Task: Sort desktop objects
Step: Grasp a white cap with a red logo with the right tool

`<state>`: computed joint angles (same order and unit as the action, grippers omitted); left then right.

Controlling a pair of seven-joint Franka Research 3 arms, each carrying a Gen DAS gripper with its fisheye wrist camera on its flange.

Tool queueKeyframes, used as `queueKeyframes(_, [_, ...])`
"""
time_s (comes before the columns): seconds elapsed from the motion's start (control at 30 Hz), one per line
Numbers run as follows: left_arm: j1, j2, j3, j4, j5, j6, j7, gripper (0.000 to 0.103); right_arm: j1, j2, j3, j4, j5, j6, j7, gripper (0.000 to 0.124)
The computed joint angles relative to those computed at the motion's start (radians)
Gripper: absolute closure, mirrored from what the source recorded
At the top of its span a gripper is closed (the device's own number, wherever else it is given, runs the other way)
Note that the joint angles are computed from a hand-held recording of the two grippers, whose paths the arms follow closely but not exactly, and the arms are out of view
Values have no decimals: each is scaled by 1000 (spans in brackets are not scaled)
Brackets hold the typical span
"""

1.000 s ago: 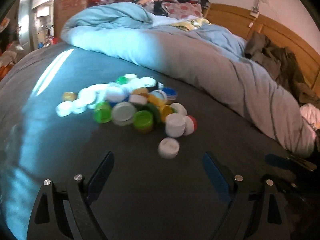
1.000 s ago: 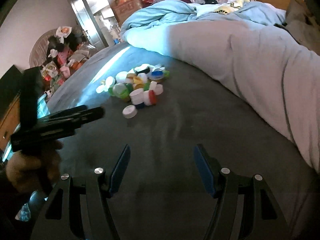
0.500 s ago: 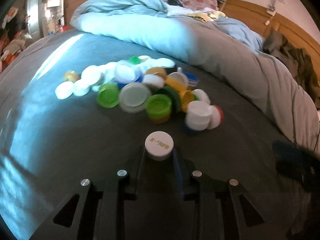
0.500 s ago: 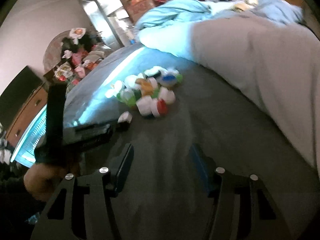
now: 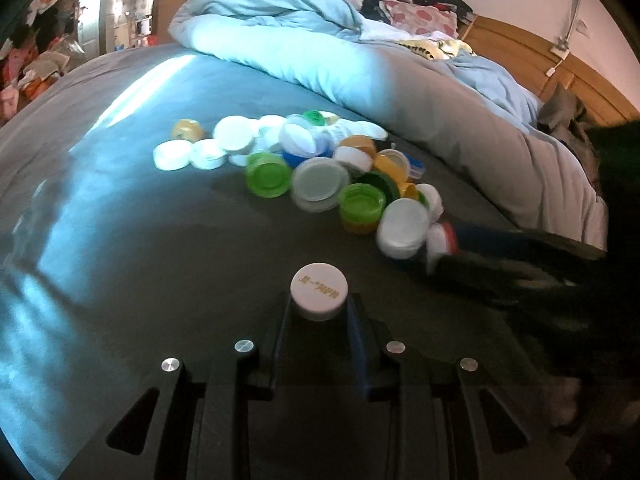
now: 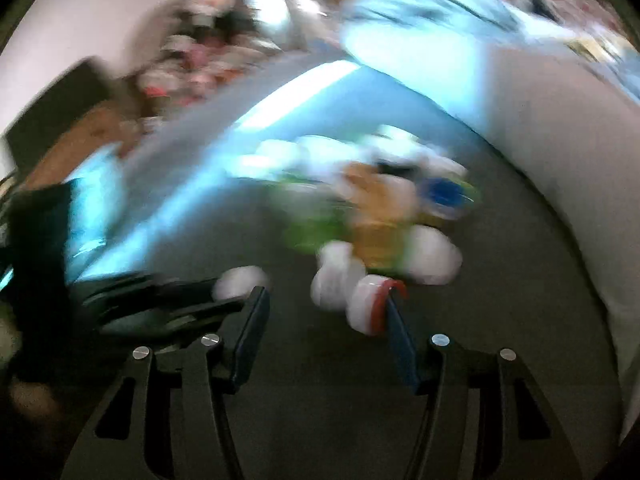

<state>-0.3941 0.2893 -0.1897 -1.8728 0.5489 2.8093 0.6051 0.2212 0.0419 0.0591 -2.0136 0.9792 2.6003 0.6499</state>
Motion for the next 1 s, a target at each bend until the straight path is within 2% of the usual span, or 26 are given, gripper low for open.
queueKeyframes(0.07, [3, -18, 6, -30, 8, 9, -13, 73, -6, -51, -7, -51, 69, 38, -14, 71])
queueKeyframes(0.1, [7, -25, 7, -43, 5, 19, -21, 73, -7, -72, -13, -78, 65, 74, 10, 71])
queueKeyframes(0.17, [10, -27, 6, -48, 7, 28, -28, 73, -10, -84, -26, -100, 34, 89, 54, 71])
queueKeyframes(0.3, [3, -28, 14, -53, 34, 38, -56, 73, -16, -95, -42, -117, -17, 33, 64, 71])
queueKeyframes(0.47, [1, -21, 18, -47, 56, 37, -77, 73, -1, -92, -40, -117, 30, -27, 5, 73])
queueKeyframes(0.53, [2, -19, 16, -45, 56, 39, -80, 73, 11, -76, -27, -106, 26, -22, 11, 73])
queueKeyframes(0.63, [0, -15, 17, -41, 62, 33, -84, 73, 28, -46, -6, -96, -71, 28, 91, 80])
queueKeyframes(0.7, [0, -13, 16, -38, 61, 30, -83, 73, 35, -26, 2, -96, -159, 54, 170, 91])
queueKeyframes(0.77, [2, -12, 13, -37, 57, 27, -78, 73, 38, -17, 5, -101, -221, 68, 224, 95])
queueKeyframes(1.0, [-6, -35, 19, -43, 72, 4, -101, 74, 36, -88, -2, -155, -227, 122, 290, 96])
